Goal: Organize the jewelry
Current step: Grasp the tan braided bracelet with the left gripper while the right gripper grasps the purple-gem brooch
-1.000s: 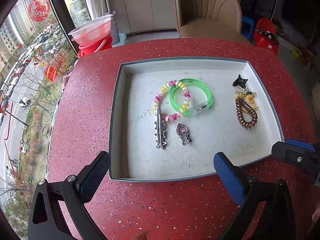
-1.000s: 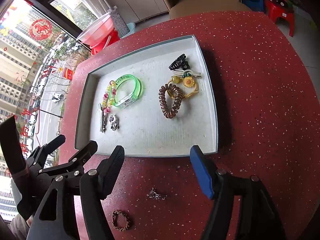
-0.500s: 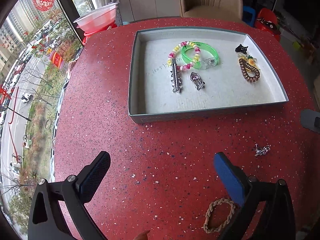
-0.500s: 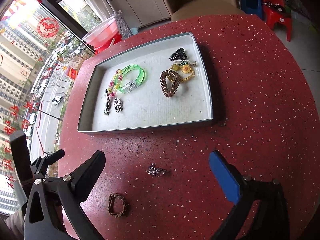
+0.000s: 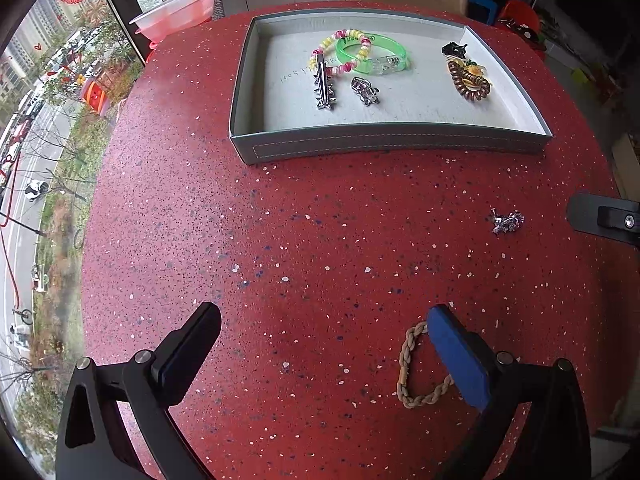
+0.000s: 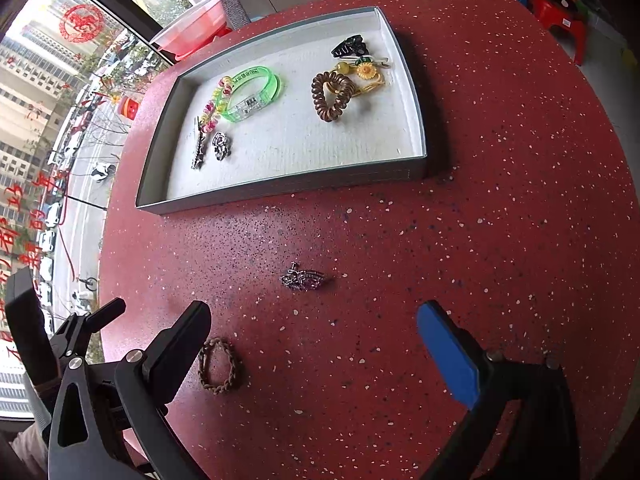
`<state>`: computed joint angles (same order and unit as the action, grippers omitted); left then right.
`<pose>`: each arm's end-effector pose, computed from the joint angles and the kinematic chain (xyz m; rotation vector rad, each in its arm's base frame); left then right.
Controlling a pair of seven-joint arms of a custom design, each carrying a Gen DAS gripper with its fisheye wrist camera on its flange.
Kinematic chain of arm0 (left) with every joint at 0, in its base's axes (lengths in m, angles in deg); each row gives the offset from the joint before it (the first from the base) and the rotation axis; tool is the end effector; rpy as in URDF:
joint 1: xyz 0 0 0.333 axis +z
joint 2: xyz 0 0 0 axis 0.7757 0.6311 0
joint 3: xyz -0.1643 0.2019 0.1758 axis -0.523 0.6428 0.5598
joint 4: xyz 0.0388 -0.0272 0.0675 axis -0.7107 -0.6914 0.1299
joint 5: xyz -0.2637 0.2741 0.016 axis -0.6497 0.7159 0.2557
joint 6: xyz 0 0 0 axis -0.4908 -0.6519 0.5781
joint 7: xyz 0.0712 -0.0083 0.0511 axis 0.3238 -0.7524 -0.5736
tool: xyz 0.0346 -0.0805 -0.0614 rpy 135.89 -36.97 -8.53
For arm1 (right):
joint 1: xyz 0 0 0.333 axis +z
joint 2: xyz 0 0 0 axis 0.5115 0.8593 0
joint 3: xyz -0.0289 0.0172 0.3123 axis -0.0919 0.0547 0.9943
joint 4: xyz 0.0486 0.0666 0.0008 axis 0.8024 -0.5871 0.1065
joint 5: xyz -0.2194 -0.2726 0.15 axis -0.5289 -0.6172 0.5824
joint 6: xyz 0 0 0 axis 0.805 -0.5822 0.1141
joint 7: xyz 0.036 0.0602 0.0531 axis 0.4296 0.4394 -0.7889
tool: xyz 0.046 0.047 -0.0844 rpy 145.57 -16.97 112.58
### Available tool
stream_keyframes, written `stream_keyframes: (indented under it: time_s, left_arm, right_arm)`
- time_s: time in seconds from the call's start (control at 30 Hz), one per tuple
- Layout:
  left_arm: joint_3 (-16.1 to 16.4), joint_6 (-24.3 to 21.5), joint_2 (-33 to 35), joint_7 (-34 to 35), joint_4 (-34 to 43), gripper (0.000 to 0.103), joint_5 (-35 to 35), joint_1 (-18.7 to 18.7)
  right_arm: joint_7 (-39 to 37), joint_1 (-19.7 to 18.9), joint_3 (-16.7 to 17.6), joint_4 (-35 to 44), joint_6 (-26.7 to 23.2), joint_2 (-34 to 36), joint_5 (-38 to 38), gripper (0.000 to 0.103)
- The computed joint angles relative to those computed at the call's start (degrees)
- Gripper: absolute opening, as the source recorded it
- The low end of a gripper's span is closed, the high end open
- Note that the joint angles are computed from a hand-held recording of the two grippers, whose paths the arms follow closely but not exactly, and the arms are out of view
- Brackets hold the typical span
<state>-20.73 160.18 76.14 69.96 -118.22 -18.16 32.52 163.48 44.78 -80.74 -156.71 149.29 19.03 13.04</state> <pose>0.5821 -0.3172 0.4149 -1.7463 2.3758 -0.3249 0.6044 0.1967 0.4551 -1.7439 2.1785 0.1001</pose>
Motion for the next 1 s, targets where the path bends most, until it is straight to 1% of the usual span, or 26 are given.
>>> stream_keyframes:
  time_s: [0.17, 0.37, 0.5, 0.67, 0.7, 0.77, 0.8, 0.87, 0.93, 1.0]
  left_arm:
    - [-0.3, 0.1, -1.5, -0.4, -2.8, 0.103, -1.2, 0.3]
    - [-1.6, -0.1, -2.6, 2.1, -4.9, 0.103, -5.0, 1.2]
    - [-1.5, 0.6, -2.8, 1.9, -5.8, 0.103, -4.3, 0.4]
    - [-1.6, 1.0, -2.6, 0.8, -6.2, 0.103, -4.1, -0.3]
    - [-1.6, 1.1, -2.6, 0.6, -6.3, 0.103, -3.9, -0.5]
    - [-1.6, 1.1, -2.1, 0.0, -5.8, 0.103, -2.9, -1.3]
    - [-1.6, 1.2, -2.0, -0.3, -5.6, 0.103, -2.5, -1.6]
    - [-1.8, 0.8, -1.5, -1.0, -5.0, 0.103, -2.0, -2.3]
    - [-1.8, 1.0, -1.2, -1.8, -4.7, 0.103, -1.8, -2.7]
    - [-1.8, 1.1, -1.0, -2.5, -4.3, 0.103, -1.6, -3.0]
  right_arm:
    - [-0.3, 0.4, 0.0, -1.7, -1.5, -0.9, -1.2, 0.103]
    - [-1.4, 0.8, 0.2, -2.8, -3.6, -1.3, -1.9, 0.103]
    - [-2.2, 1.2, 0.3, -2.5, -4.3, -0.9, -2.7, 0.103]
    - [-3.7, 1.7, 0.3, -0.2, -3.5, 0.8, -4.3, 0.102]
    - [-4.1, 1.8, 0.4, 0.4, -3.6, 1.3, -4.8, 0.101]
    - [-5.2, 2.0, 0.5, 2.0, -4.1, 2.5, -5.4, 0.095]
    - [-5.8, 2.0, 0.4, 2.9, -4.6, 3.1, -5.7, 0.093]
    - [-6.6, 2.1, 0.4, 3.8, -4.8, 3.9, -6.2, 0.085]
    - [-7.3, 2.4, 0.3, 4.7, -5.0, 4.6, -7.1, 0.079]
    - [-8.5, 2.4, 0.4, 5.3, -5.0, 5.1, -7.5, 0.077]
